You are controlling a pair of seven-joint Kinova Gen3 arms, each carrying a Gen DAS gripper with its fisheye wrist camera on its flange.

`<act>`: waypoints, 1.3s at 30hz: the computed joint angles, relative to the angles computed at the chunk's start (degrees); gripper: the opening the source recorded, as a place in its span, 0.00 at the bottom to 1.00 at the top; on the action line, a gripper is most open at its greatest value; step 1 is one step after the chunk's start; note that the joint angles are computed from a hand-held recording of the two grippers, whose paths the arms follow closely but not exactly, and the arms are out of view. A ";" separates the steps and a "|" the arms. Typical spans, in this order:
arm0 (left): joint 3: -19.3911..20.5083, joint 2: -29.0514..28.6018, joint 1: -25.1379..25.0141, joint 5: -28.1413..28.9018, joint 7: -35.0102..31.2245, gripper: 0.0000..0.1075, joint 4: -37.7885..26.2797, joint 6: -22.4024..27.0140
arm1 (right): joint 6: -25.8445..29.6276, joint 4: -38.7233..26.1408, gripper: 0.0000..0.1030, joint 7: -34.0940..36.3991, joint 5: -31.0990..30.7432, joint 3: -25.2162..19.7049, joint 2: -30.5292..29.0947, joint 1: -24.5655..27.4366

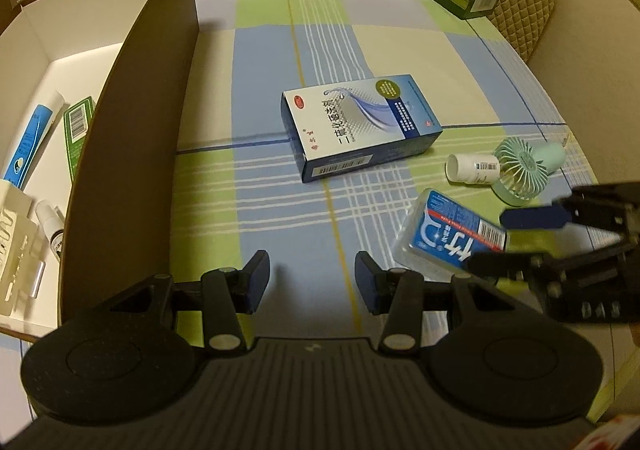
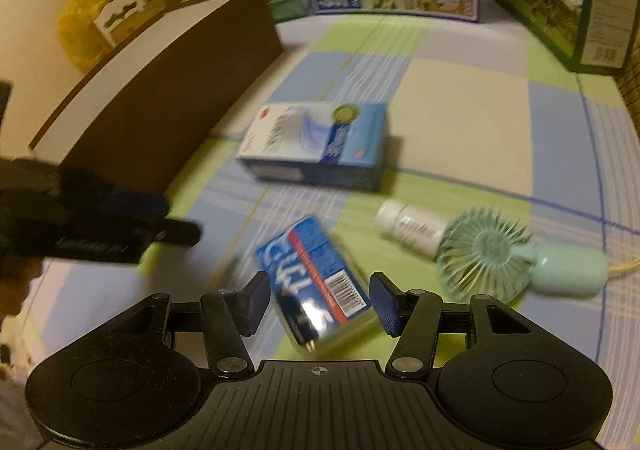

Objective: Organize rigid objects
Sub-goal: 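Grasp the blue floss box with the right gripper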

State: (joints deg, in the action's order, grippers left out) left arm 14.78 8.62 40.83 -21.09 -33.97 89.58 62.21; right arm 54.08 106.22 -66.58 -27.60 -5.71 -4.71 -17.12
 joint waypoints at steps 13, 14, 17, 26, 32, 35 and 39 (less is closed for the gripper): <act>0.13 -0.29 -0.24 0.30 -0.66 0.40 0.92 -0.64 | -3.57 -1.28 0.55 -6.50 11.10 -4.11 1.80 -4.73; 0.13 -0.32 -0.28 0.35 -0.72 0.40 0.94 -0.66 | -3.47 -1.42 0.55 -6.29 11.40 -4.22 2.13 -5.01; 0.16 -0.37 -0.25 0.15 -0.78 0.40 1.02 -0.76 | -4.71 -0.99 0.57 -7.00 13.33 -5.02 2.56 -6.06; 0.30 -0.01 -0.13 -0.20 -2.49 0.40 0.33 -0.48 | -8.86 1.58 0.54 -9.03 15.33 -5.24 2.37 -7.33; 0.25 0.17 -0.42 0.29 -6.43 0.41 -1.01 -0.75 | -10.30 3.12 0.52 -9.52 14.37 -4.48 -0.50 -6.91; 0.10 0.20 -0.89 0.38 -9.44 0.42 -1.96 -1.63 | -10.71 3.42 0.52 -12.14 14.62 -4.11 -2.59 -5.95; -0.49 1.32 -1.98 0.54 -14.77 0.46 -4.52 -2.47 | -10.75 3.37 0.52 -18.46 17.54 -4.07 -5.28 -3.86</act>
State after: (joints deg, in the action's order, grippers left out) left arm 14.29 9.94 38.85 -20.55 -48.73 85.06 59.75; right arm 43.33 109.59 -85.04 -10.05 -9.79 -9.99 -20.97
